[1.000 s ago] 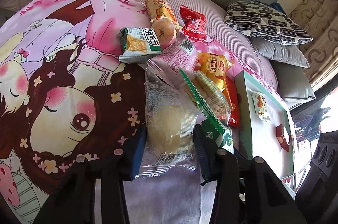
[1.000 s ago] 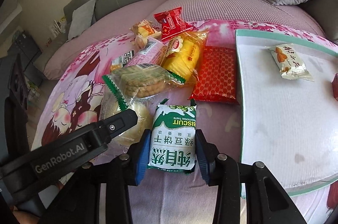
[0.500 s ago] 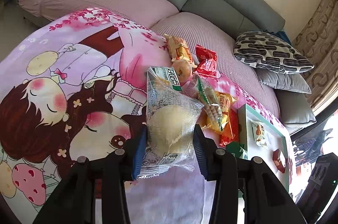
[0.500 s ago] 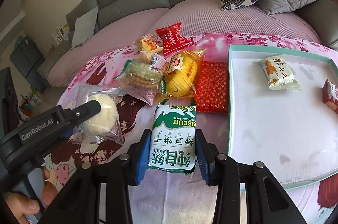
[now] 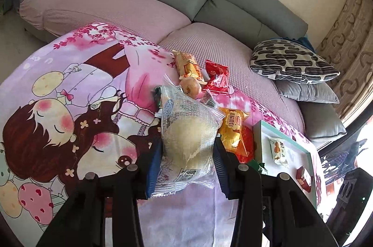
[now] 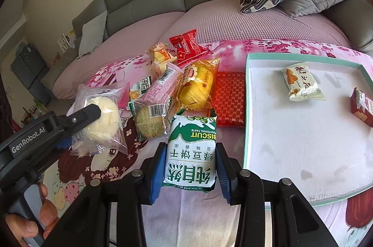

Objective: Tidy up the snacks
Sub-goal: 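Carry both packs into the teal tray and open both tools to release them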

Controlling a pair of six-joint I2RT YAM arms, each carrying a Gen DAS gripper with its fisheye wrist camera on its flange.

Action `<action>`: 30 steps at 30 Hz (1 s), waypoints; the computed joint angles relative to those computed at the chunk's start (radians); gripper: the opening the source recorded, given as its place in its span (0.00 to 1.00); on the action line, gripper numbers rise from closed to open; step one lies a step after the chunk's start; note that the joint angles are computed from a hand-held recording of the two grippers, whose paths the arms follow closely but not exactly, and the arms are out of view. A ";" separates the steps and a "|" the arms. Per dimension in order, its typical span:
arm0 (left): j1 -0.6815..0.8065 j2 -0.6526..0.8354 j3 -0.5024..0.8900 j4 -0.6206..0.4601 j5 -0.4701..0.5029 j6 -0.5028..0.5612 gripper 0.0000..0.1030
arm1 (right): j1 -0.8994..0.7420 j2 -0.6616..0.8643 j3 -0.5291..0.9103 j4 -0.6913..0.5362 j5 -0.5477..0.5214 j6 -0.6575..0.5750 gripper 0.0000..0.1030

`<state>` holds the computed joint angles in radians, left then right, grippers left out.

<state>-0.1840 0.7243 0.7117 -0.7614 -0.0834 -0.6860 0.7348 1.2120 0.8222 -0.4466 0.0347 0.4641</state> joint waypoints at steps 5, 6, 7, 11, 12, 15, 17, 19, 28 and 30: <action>-0.167 0.074 0.015 0.064 -0.047 -0.052 0.43 | -0.088 -0.063 -0.017 -0.041 0.016 -0.015 0.42; -0.207 0.096 0.023 0.079 -0.063 -0.059 0.43 | -0.119 -0.078 -0.021 -0.054 0.021 -0.021 0.42; -0.244 0.120 0.031 0.094 -0.075 -0.064 0.43 | -0.153 -0.094 -0.026 -0.068 0.025 -0.027 0.42; -0.373 0.224 0.063 0.167 -0.086 -0.077 0.43 | -0.324 -0.138 -0.039 -0.131 0.029 -0.059 0.42; -0.401 0.253 0.074 0.183 -0.088 -0.079 0.43 | -0.366 -0.146 -0.041 -0.147 0.034 -0.070 0.42; -0.478 0.343 0.111 0.230 -0.093 -0.080 0.43 | -0.498 -0.167 -0.041 -0.193 0.038 -0.115 0.42; -0.516 0.398 0.135 0.257 -0.084 -0.078 0.43 | -0.602 -0.179 -0.040 -0.209 0.028 -0.159 0.42; -0.550 0.445 0.155 0.283 -0.077 -0.076 0.43 | -0.686 -0.188 -0.038 -0.221 0.015 -0.193 0.42; -0.624 0.596 0.219 0.350 -0.049 -0.069 0.43 | -0.884 -0.199 -0.039 -0.230 -0.071 -0.273 0.42; -0.626 0.618 0.221 0.361 -0.041 -0.067 0.43 | -0.885 -0.192 -0.042 -0.225 -0.079 -0.275 0.42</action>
<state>-0.8101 1.3422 0.9328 -0.4006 -0.1240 -0.7529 -0.1501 1.0201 0.7801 -0.6720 -0.0439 0.1890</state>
